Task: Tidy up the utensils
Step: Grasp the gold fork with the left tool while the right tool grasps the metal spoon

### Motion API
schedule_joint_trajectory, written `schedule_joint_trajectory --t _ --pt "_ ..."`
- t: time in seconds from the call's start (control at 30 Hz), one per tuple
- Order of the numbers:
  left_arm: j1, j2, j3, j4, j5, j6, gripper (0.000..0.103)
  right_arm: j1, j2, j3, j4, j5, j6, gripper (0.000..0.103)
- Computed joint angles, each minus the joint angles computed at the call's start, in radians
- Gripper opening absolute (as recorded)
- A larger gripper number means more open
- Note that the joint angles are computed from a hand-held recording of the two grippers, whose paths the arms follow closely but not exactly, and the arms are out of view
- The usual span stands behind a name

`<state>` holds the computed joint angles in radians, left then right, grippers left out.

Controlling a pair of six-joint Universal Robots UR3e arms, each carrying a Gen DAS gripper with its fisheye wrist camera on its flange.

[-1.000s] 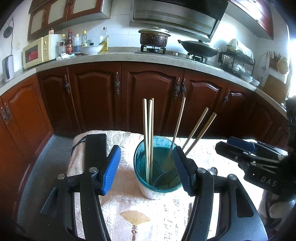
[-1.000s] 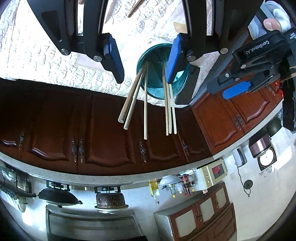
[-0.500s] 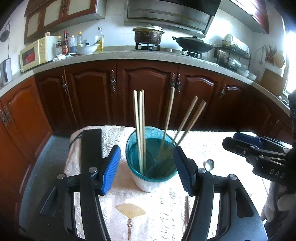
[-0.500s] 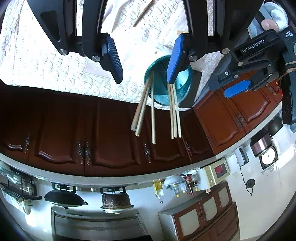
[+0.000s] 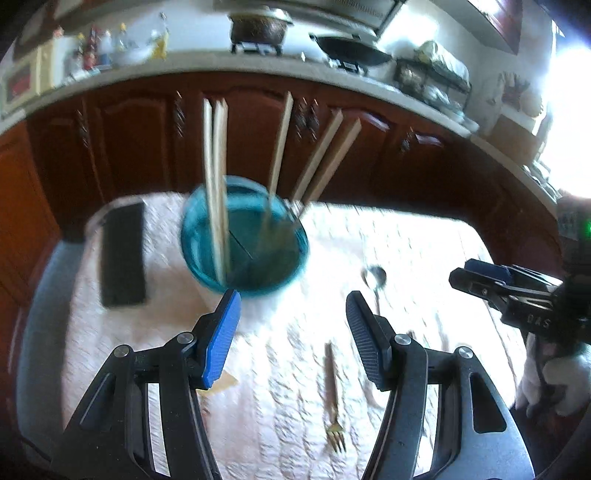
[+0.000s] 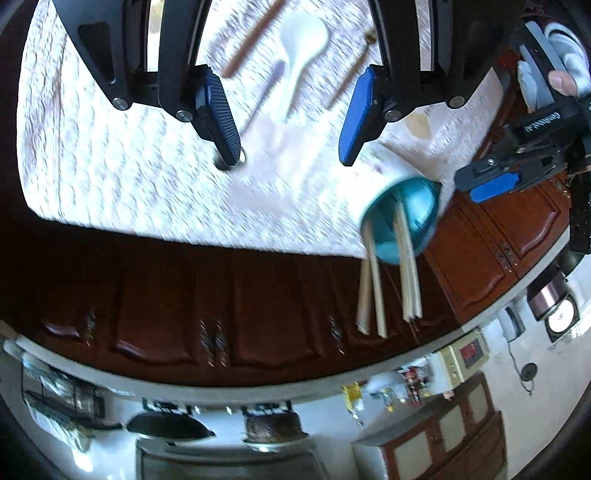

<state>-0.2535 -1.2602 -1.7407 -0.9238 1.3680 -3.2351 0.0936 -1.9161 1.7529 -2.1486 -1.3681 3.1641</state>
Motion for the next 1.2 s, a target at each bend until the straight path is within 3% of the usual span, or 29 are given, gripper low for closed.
schedule_joint_trajectory --t 0.2,0.5,0.77,0.93,1.1,1.2 --pt "-0.066 -0.051 -0.053 0.005 0.001 0.006 0.059 -0.131 -0.074 0.146 0.056 0.1 -0.062 0.053" --pt "-0.167 -0.23 -0.033 0.053 -0.006 0.027 0.059 -0.167 -0.085 0.232 0.039 0.131 -0.076 0.053" --pt "-0.2 -0.408 0.072 0.017 0.013 0.033 0.05 -0.183 0.125 0.188 -0.084 0.15 -0.058 0.053" --pt "-0.208 -0.451 0.106 -0.014 0.027 0.053 0.037 -0.179 0.327 0.113 -0.198 0.118 -0.044 0.052" --pt "-0.211 -0.495 0.143 -0.017 0.031 0.067 0.021 -0.19 0.485 0.037 -0.268 0.16 -0.038 0.037" --pt "-0.2 -0.497 0.138 -0.01 0.011 0.083 0.01 -0.172 0.54 -0.005 -0.284 0.154 -0.06 0.014"
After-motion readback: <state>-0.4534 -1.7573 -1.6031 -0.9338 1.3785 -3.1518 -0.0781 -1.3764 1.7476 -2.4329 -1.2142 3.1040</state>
